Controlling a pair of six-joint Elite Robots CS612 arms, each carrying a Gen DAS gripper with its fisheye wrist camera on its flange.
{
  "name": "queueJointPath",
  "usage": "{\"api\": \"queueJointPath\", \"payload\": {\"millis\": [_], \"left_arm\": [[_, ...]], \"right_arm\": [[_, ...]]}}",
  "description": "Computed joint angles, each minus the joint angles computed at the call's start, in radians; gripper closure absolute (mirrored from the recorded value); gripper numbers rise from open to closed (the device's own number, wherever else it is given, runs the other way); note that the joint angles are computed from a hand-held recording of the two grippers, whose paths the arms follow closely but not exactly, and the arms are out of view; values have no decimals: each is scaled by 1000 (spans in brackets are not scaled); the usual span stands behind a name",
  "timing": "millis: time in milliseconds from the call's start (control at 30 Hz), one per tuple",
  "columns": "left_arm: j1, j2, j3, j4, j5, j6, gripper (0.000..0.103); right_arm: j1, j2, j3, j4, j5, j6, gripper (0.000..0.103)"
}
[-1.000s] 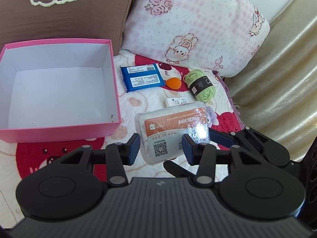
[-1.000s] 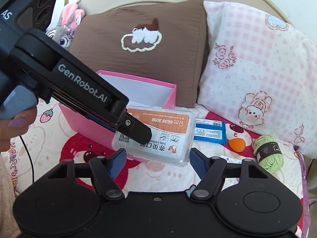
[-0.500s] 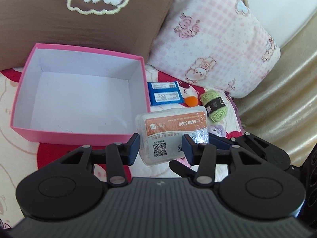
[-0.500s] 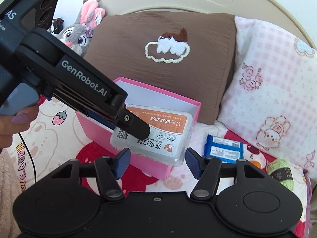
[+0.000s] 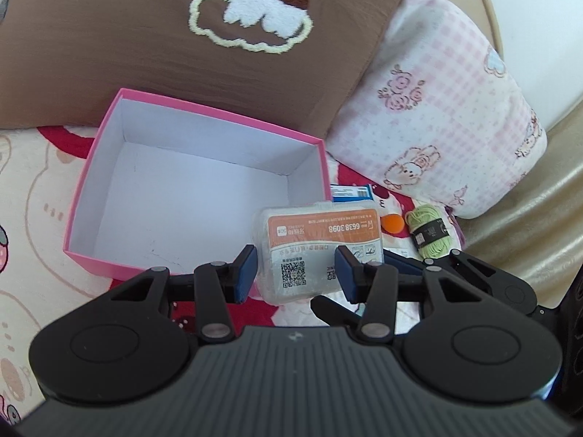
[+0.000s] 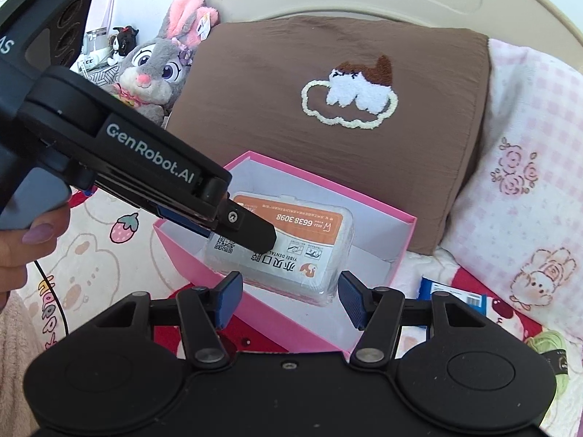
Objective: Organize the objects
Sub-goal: 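Carry the clear case with the left tool into the pink box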
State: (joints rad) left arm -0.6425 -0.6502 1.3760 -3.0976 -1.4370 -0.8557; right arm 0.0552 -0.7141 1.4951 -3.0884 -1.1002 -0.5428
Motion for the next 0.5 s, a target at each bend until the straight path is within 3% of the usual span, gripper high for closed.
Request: {"api": "queueJointPath", "payload": {"millis": [500], "left_arm": [[29, 60, -53, 64, 70, -14, 58]], "right_arm": [[35, 101, -174, 205, 4, -11, 40]]}}
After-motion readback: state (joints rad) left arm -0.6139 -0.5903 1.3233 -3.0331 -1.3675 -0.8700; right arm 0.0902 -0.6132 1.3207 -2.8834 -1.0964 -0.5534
